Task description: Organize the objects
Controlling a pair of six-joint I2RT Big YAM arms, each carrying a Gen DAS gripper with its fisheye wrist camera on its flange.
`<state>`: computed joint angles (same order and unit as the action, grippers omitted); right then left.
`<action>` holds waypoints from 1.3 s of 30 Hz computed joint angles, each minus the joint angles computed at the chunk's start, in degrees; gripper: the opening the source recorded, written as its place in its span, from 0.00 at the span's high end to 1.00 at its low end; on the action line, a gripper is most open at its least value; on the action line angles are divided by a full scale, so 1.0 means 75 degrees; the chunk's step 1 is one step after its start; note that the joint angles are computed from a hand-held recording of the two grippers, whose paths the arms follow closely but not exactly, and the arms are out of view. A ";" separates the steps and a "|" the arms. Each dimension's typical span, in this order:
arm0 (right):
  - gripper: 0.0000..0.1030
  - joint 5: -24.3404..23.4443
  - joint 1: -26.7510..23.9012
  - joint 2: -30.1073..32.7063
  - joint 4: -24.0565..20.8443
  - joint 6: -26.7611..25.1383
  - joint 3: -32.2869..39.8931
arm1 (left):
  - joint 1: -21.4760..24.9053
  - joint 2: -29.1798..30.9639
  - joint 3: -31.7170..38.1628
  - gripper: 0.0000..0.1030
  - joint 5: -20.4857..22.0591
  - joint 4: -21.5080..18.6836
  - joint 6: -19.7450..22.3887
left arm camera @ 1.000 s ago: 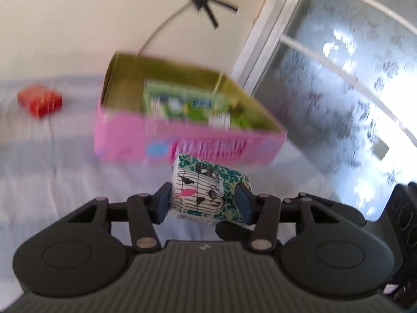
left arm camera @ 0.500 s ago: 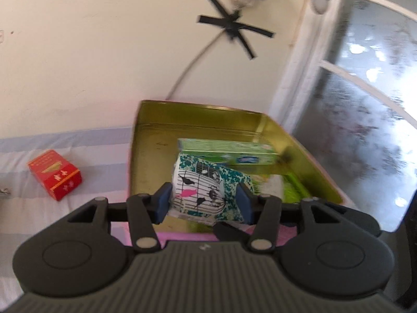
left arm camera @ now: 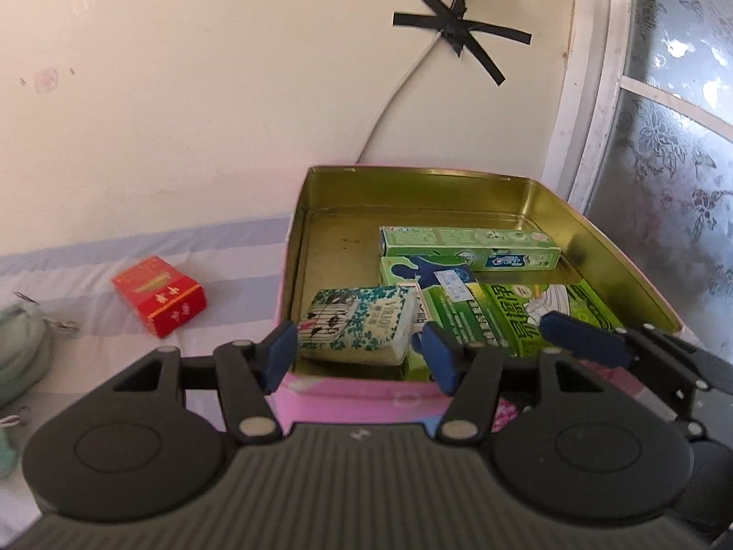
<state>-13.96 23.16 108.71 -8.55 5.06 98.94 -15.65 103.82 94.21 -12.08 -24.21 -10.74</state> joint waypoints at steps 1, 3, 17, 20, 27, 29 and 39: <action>0.44 0.0021 -0.0009 -0.0076 0.0112 0.0087 -0.0125 | -0.0050 -0.0072 -0.0080 0.39 -0.0115 0.0025 0.0050; 0.43 0.0175 -0.0018 -0.0241 0.0380 0.0184 -0.0406 | -0.0138 -0.0196 -0.0216 0.38 -0.0312 0.0019 0.0099; 0.40 0.0645 -0.0119 -0.1299 0.0687 0.1017 -0.2161 | -0.0538 -0.0762 -0.1164 0.35 -0.1026 0.0037 0.0083; 0.39 0.0555 -0.0137 -0.1305 0.0630 0.1120 -0.2192 | -0.0566 -0.0849 -0.1384 0.35 -0.1060 0.0015 0.0010; 0.38 0.0458 -0.0170 -0.1176 0.0240 0.1298 -0.1997 | -0.0565 -0.0921 -0.1755 0.35 -0.1266 -0.0027 -0.0151; 0.35 0.0437 -0.0176 -0.1119 0.0069 0.1331 -0.1889 | -0.0534 -0.0905 -0.1826 0.35 -0.1289 -0.0062 -0.0193; 0.34 0.0439 -0.0088 -0.0739 -0.1151 0.1076 -0.1159 | -0.0295 -0.1145 -0.2408 0.30 -0.1373 0.0075 -0.0557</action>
<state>-10.67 22.50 103.17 -17.18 13.14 90.25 -17.86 95.23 76.16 -22.38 -23.65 -14.92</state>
